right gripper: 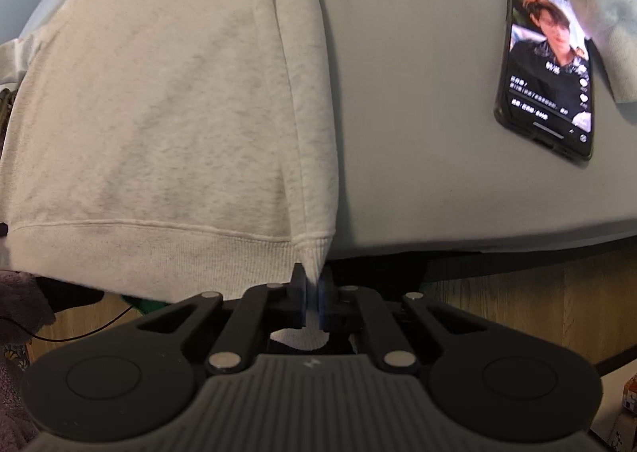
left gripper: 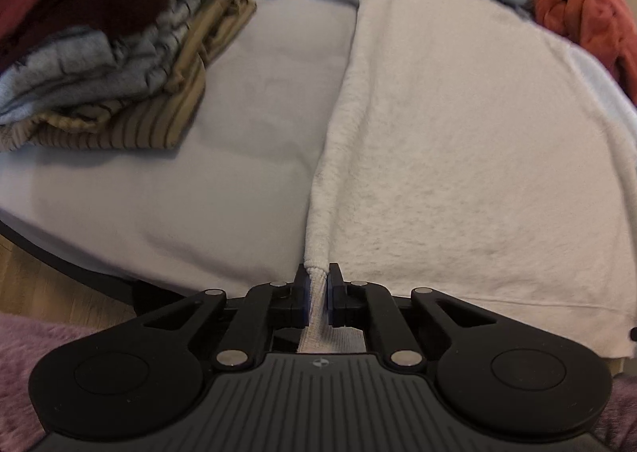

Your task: Fold clothes

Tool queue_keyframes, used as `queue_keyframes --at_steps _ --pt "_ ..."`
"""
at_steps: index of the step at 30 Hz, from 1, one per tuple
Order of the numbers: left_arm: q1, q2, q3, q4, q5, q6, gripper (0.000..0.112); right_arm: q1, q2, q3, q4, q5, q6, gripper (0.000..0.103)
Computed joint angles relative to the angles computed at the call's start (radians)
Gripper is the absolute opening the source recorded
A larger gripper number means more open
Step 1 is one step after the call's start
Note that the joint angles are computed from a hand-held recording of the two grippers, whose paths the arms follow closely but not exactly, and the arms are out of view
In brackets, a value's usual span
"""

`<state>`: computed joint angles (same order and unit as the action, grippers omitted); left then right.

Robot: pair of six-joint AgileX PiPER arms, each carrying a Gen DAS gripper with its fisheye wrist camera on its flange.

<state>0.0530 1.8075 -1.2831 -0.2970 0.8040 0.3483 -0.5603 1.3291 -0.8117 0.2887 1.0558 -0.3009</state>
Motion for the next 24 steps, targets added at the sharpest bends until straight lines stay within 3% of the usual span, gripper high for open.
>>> queue_keyframes --at_steps 2,3,5,7,9,11,17,19,21,24 --pt "0.000 0.007 0.000 -0.008 -0.005 0.000 0.016 0.007 -0.003 -0.011 -0.005 0.008 0.005 0.014" --pt "0.002 -0.001 -0.001 -0.008 -0.007 0.000 0.023 0.012 -0.017 -0.017 -0.016 0.006 0.014 0.027" --pt "-0.006 -0.024 0.003 0.022 -0.029 -0.032 0.037 0.030 -0.057 -0.033 -0.061 -0.014 0.042 0.040" --pt "-0.025 -0.052 0.016 0.084 -0.086 -0.096 0.049 0.021 -0.084 -0.066 -0.098 -0.038 0.049 0.040" --pt "-0.035 -0.072 0.018 0.091 -0.135 -0.117 0.049 -0.032 -0.083 -0.116 -0.110 -0.059 0.045 0.040" --pt "-0.036 -0.068 -0.011 0.024 -0.139 -0.077 0.049 -0.093 -0.058 -0.176 -0.129 -0.089 0.054 0.040" --pt "-0.120 -0.003 -0.139 0.003 -0.094 -0.060 0.049 -0.202 0.078 -0.350 -0.213 -0.223 0.055 0.041" --pt "-0.154 0.017 -0.180 0.015 -0.078 -0.052 0.049 -0.236 0.118 -0.394 -0.231 -0.247 0.005 0.045" --pt "-0.186 0.040 -0.226 0.022 -0.059 -0.048 0.049 -0.239 0.141 -0.381 -0.284 -0.311 -0.004 0.057" --pt "-0.216 0.083 -0.308 0.024 -0.016 -0.027 0.049 -0.227 0.190 -0.401 -0.336 -0.348 0.003 0.057"
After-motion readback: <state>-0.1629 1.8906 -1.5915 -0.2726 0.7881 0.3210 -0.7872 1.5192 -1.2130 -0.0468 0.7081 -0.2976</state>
